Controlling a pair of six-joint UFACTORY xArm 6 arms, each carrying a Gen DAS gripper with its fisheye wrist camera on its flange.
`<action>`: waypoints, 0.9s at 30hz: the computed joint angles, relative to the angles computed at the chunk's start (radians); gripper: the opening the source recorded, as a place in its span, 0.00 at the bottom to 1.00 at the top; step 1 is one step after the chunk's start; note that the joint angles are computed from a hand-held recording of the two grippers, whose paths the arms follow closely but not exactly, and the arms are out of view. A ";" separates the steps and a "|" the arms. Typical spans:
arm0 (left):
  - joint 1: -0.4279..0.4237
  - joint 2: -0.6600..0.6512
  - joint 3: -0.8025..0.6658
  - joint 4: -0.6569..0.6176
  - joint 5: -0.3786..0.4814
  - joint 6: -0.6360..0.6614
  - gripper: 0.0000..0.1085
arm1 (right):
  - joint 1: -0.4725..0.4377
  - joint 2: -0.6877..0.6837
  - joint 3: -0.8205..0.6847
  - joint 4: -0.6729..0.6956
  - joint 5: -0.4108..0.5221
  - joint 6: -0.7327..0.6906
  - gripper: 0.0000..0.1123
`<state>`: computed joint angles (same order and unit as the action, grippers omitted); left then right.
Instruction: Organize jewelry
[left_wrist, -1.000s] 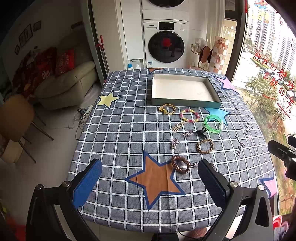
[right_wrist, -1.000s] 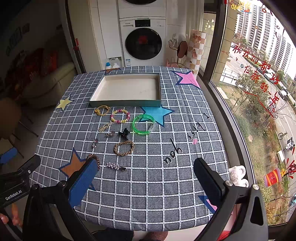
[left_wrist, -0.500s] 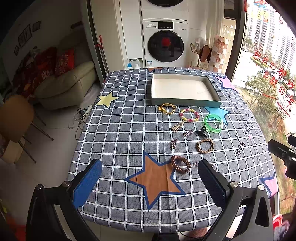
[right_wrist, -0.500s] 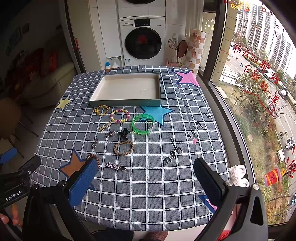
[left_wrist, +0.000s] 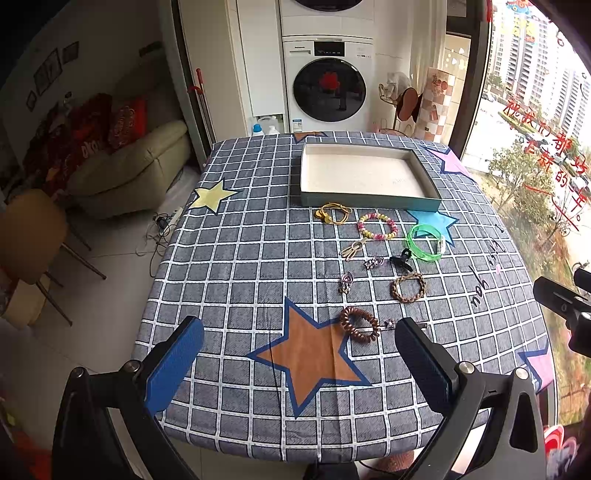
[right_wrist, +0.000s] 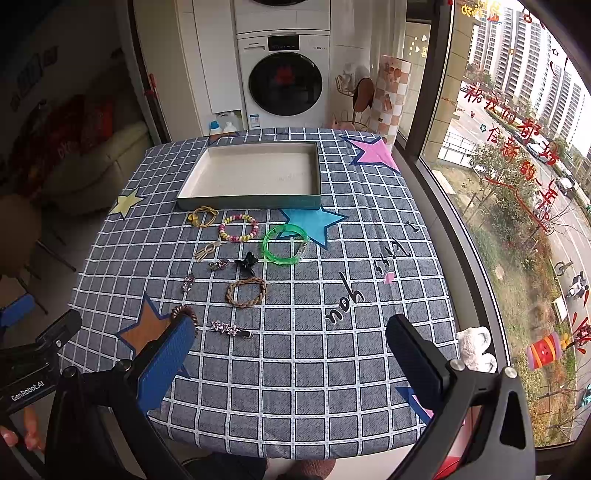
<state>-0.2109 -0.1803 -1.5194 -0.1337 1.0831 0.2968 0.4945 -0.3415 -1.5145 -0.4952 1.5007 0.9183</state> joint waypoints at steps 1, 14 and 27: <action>0.000 0.000 0.001 -0.001 0.001 0.001 0.95 | -0.005 0.005 -0.004 0.003 0.000 -0.004 0.92; 0.019 0.052 -0.060 -0.035 0.056 0.027 0.95 | -0.022 0.037 -0.039 0.030 0.019 -0.009 0.92; 0.038 0.260 -0.227 -0.040 0.225 0.065 0.95 | -0.092 0.105 -0.047 0.143 0.030 0.002 0.92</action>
